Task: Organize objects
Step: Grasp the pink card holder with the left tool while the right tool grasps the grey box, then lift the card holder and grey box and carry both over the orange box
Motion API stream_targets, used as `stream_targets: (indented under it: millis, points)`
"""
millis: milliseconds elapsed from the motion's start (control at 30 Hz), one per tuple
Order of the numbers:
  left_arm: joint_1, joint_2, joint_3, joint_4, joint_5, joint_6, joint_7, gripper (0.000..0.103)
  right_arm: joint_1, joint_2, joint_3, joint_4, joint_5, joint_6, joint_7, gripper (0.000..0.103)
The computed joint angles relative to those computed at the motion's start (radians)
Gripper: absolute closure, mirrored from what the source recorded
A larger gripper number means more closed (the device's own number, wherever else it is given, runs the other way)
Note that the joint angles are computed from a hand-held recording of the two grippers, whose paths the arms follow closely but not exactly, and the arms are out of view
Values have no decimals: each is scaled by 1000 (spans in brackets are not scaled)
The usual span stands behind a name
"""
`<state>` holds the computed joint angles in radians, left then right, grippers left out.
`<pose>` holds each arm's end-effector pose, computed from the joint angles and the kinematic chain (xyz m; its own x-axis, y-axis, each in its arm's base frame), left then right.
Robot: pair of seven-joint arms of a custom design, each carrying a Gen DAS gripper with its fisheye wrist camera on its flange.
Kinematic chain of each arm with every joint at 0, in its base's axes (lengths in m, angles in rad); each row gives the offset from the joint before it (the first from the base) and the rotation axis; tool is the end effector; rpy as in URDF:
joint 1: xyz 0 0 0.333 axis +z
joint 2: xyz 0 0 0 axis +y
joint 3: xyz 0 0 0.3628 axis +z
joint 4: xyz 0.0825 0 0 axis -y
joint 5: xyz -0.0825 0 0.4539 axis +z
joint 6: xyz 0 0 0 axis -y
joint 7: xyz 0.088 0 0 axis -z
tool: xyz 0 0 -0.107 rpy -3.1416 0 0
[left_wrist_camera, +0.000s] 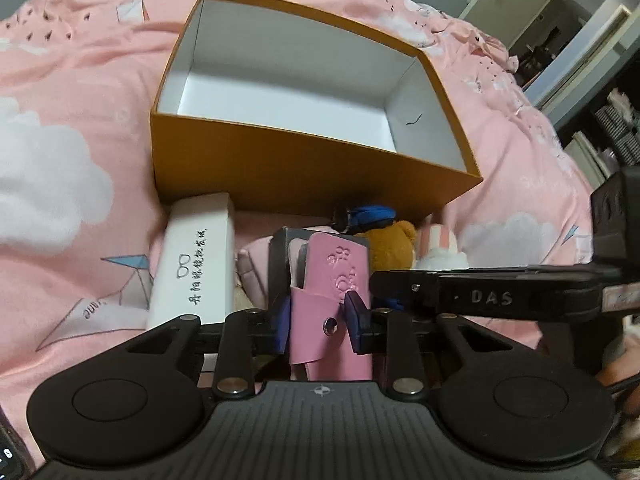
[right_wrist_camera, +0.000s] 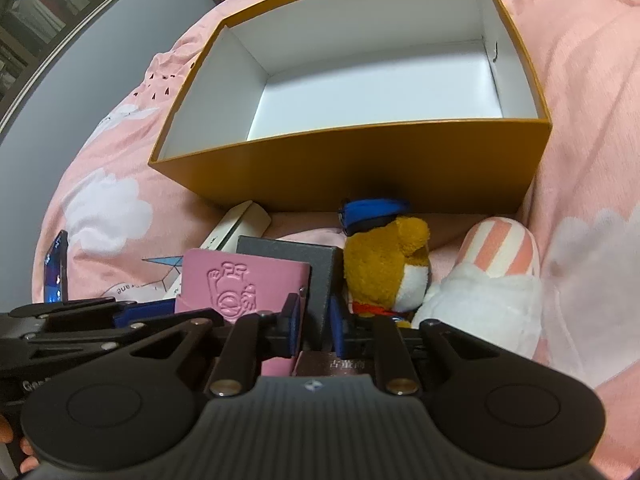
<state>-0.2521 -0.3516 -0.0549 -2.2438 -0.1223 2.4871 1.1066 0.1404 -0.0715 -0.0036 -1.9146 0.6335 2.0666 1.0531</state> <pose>0.5161 -0.1663 0.5973 0.1317 -0.9327 0.3357 -0.8450 -0.2827 -0.4539 0.6179 0.1162 0.5831 0.4433 -0.7865 -0.4300 -0.8751 -0.2760 -0.3975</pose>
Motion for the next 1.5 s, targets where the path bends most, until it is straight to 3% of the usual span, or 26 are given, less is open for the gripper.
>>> stream_targets:
  millis: [333, 433, 767, 833, 1033, 1200, 1333, 1400, 1467, 1500]
  points:
    - [30, -54, -9, -30, 82, 51, -71, 72, -1, -11, -2, -3, -8, 31, 2, 78]
    - [50, -67, -15, -33, 136, 55, -114, 72, 0, -8, -2, 1, -5, 11, -3, 71]
    - [67, -75, 1, -43, 185, 30, -184, 74, 15, 43, 12, 52, -19, -66, 13, 31]
    - [70, -80, 0, -46, 197, 28, -191, 78, 21, 55, 17, 62, -25, -66, 22, 30]
    - [54, -80, 20, -55, 171, 28, -174, 79, 43, 86, 32, 77, -80, -55, 62, 24]
    - [16, -56, 63, -44, 39, -20, -113, 77, 49, 85, 32, 67, -88, -38, 56, 23]
    - [41, -42, 41, -37, 34, -39, -133, 60, 49, 76, 30, 58, -91, -33, 44, 23]
    - [44, -43, 41, -39, 20, -42, -131, 59, 49, 71, 30, 55, -90, -31, 35, 23]
    - [40, -46, 44, -42, 4, -40, -117, 65, 48, 64, 29, 50, -85, -28, 25, 23]
    - [36, -50, 46, -48, -8, -26, -107, 77, 48, 59, 28, 48, -83, -27, 20, 23]
